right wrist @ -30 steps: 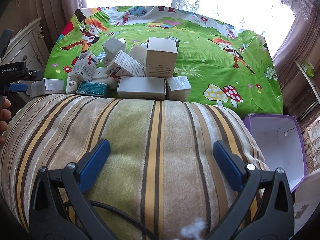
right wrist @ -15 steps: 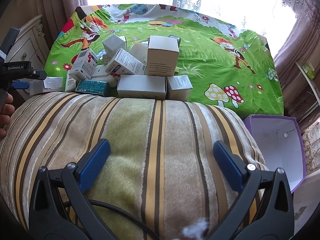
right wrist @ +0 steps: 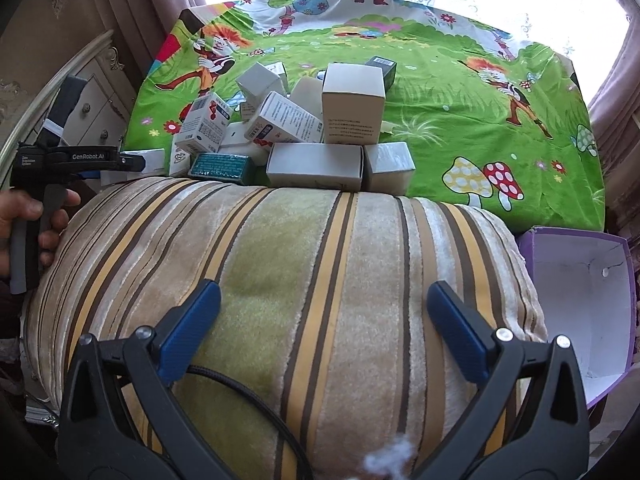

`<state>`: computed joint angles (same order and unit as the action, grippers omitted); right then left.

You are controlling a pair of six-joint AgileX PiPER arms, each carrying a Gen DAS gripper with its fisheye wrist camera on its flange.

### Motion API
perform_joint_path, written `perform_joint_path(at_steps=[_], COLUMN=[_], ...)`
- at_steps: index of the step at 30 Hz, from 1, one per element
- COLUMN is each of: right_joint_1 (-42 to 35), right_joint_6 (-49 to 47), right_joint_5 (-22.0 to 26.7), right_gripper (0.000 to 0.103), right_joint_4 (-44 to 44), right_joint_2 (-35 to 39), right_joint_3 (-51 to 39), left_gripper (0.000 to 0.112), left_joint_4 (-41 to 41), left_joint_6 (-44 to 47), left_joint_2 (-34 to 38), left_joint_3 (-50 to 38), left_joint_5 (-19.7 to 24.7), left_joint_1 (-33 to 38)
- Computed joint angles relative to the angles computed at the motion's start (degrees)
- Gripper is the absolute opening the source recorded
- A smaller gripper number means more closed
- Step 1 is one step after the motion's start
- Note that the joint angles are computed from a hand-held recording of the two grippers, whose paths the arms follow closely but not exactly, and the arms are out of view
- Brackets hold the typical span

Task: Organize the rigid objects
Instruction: 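Grasp the large white box with pink print with the left gripper, then lift the white box with the left gripper while the right gripper grasps a white box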

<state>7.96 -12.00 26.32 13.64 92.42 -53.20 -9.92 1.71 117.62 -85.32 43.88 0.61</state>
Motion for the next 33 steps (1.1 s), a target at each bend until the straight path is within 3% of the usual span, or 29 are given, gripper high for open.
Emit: perform_joint_path(at_steps=[8, 12, 17, 20, 24, 30, 33], right_joint_1=[-4.6, -3.4, -3.7, -5.1, -4.2, -2.2, -2.4], right_joint_6=[-14.1, -11.4, -10.2, -16.5, -12.8, 2.4, 2.7], right_joint_5=[4.0, 0.7, 1.9, 4.4, 4.6, 8.1, 11.6], right_gripper=[0.103, 0.103, 0.103, 0.103, 0.103, 0.103, 0.103], right_joint_4=[14.1, 8.9, 5.7, 11.6, 7.6, -4.6, -3.1], right_joint_2=[-1.3, -2.1, 1.5, 4.7, 9.4, 18.0, 21.2], right_joint_3=[-1.5, -3.4, -11.1, -15.8, -21.5, -31.9, -36.7], left_gripper=[0.091, 0.091, 0.091, 0.091, 0.091, 0.091, 0.091], left_joint_4=[-0.2, -2.9, -6.6, -10.6, -13.1, -14.5, -15.3], left_joint_6=[-0.9, 0.9, 4.1, 7.4, 9.2, 10.4, 11.1], left_joint_2=[-6.6, -10.1, -13.1, -13.9, -13.6, -13.6, -13.4], left_joint_3=[7.4, 10.4, 11.8, 12.2, 11.7, 12.1, 12.1], left_joint_5=[-6.4, -9.5, -11.9, -12.9, -13.0, -13.0, -13.2], left_joint_1=[-0.8, -2.1, -3.8, -4.1, -4.4, -4.5, -4.5])
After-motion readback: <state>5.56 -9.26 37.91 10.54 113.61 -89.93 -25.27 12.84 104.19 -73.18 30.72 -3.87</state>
